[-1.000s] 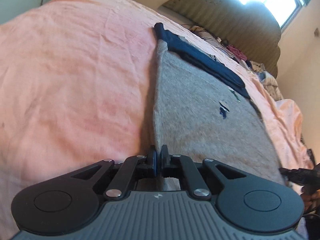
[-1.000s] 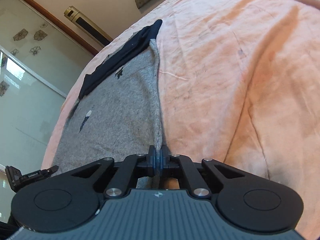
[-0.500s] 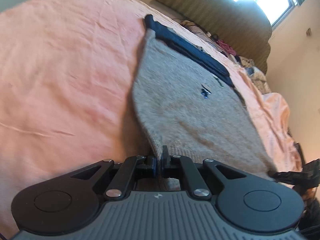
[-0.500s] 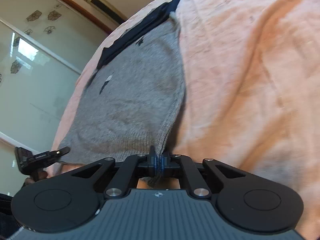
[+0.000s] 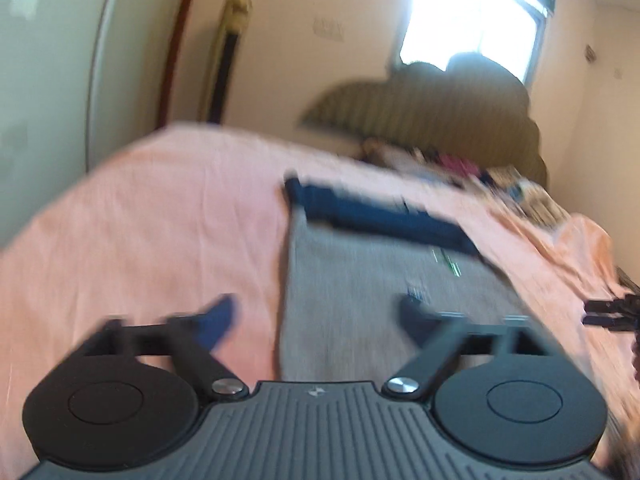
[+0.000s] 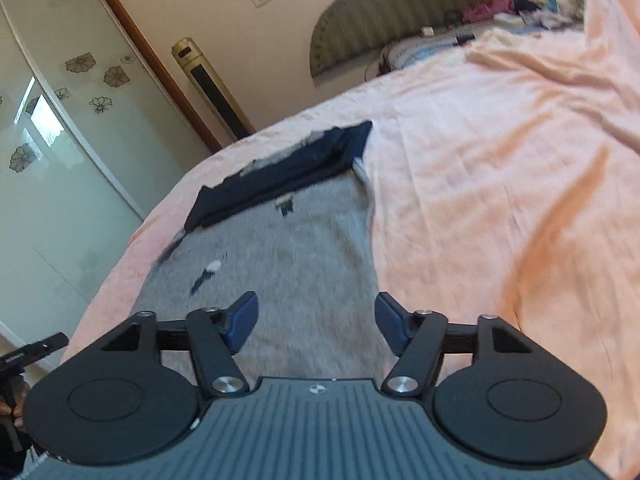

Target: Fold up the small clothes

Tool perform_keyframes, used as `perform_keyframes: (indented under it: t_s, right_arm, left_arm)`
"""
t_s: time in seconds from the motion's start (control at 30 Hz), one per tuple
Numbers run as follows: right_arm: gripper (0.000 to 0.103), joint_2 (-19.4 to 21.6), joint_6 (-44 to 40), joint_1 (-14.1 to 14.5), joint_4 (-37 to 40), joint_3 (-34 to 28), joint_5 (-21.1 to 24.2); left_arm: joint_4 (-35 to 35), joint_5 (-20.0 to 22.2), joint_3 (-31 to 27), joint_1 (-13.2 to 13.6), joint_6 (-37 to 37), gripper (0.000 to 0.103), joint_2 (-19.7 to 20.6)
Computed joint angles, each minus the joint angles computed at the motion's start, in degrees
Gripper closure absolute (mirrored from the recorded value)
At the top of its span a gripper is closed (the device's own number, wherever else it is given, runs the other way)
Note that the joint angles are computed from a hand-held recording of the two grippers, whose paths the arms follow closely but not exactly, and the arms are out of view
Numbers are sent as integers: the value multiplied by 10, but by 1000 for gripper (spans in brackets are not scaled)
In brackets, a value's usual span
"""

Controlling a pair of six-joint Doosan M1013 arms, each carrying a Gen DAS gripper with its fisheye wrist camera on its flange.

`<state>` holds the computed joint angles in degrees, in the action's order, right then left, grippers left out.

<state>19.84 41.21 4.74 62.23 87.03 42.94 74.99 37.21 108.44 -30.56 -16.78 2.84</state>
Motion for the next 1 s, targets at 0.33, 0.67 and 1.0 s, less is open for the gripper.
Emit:
perform_keyframes:
  t_s: [0.33, 0.67, 1.0]
  right_arm:
    - [21, 150, 220, 103, -305, -179, -118]
    - [6, 149, 173, 103, -362, -157, -161]
    - [5, 142, 179, 104, -364, -148, -167]
  left_arm:
    - [-255, 4, -214, 66, 351, 2, 204]
    - [-205, -77, -152, 86, 251, 0, 178]
    - [-188, -86, -145, 87, 219, 0, 174]
